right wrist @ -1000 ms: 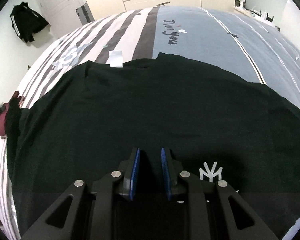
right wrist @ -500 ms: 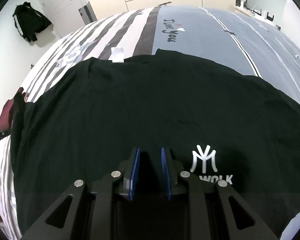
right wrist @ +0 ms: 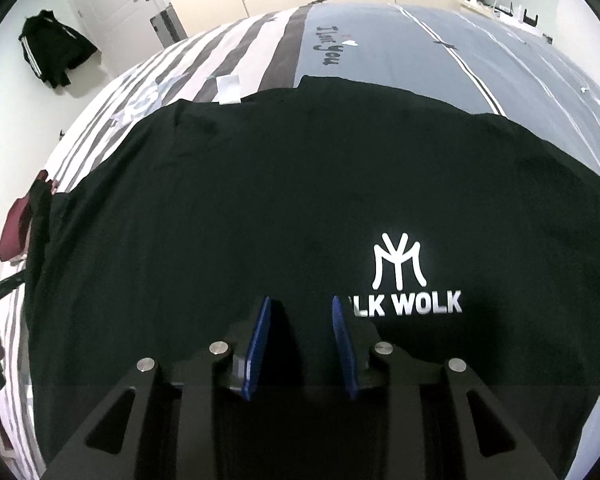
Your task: Fold clothes
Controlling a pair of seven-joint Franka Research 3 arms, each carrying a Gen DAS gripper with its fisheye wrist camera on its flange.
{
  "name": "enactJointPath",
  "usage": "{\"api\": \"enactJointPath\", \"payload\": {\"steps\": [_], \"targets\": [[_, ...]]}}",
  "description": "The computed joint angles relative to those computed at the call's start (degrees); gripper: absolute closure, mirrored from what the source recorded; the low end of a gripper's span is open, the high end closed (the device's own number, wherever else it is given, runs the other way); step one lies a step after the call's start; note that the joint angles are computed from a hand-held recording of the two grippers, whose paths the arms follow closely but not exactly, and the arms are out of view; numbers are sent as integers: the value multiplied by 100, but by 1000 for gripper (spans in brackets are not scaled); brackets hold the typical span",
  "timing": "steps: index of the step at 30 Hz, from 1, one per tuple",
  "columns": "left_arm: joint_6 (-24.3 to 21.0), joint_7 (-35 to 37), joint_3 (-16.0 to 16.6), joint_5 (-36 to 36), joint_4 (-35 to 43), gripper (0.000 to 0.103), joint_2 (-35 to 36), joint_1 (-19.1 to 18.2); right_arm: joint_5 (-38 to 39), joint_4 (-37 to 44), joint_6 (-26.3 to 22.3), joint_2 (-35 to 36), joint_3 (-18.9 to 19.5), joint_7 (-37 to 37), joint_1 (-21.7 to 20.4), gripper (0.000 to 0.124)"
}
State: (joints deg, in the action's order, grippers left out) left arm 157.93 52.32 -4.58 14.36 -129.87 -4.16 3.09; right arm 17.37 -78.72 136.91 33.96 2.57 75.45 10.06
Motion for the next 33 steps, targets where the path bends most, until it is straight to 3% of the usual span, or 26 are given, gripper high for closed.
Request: {"api": "enactJointPath", "payload": {"steps": [5, 6, 10, 14, 15, 21, 24, 26, 28, 33], "targets": [[-577, 60, 108, -643, -768, 94, -1319, -195, 122, -333, 39, -227, 42, -92, -47, 94], [-756, 46, 94, -690, -872, 88, -1437, -218, 136, -397, 51, -264, 41, -109, -49, 94], [-1596, -468, -99, -333, -884, 83, -1364, -35, 176, -577, 93, -368, 31, -137, -48, 94], [-1361, -1125, -171, 111, -1256, 80, -1561, 142, 166, -596, 77, -389, 19, -158, -38, 94], [-1282, -1175, -181, 249, -1169, 76, -1432, 172, 158, -601, 76, -393, 17, -174, -36, 94], [-622, -963, -91, 887, 51, 75, -80, 213, 117, -625, 91, -407, -4, -217, -28, 94], [-325, -126, -20, 359, 850, 73, 752, 145, 124, -689, 141, -439, -10, -183, -21, 94], [-535, 264, -30, 97, 1448, 73, 1333, 129, 127, -707, 165, -445, -13, -149, -15, 94], [-1008, 284, 58, 330, 1972, 73, 1783, 33, 137, -697, 163, -435, -9, -129, -20, 94], [-1862, -1305, 654, 2146, 2604, 71, 2155, -466, 191, -672, 166, -415, -2, -151, -72, 94]]}}
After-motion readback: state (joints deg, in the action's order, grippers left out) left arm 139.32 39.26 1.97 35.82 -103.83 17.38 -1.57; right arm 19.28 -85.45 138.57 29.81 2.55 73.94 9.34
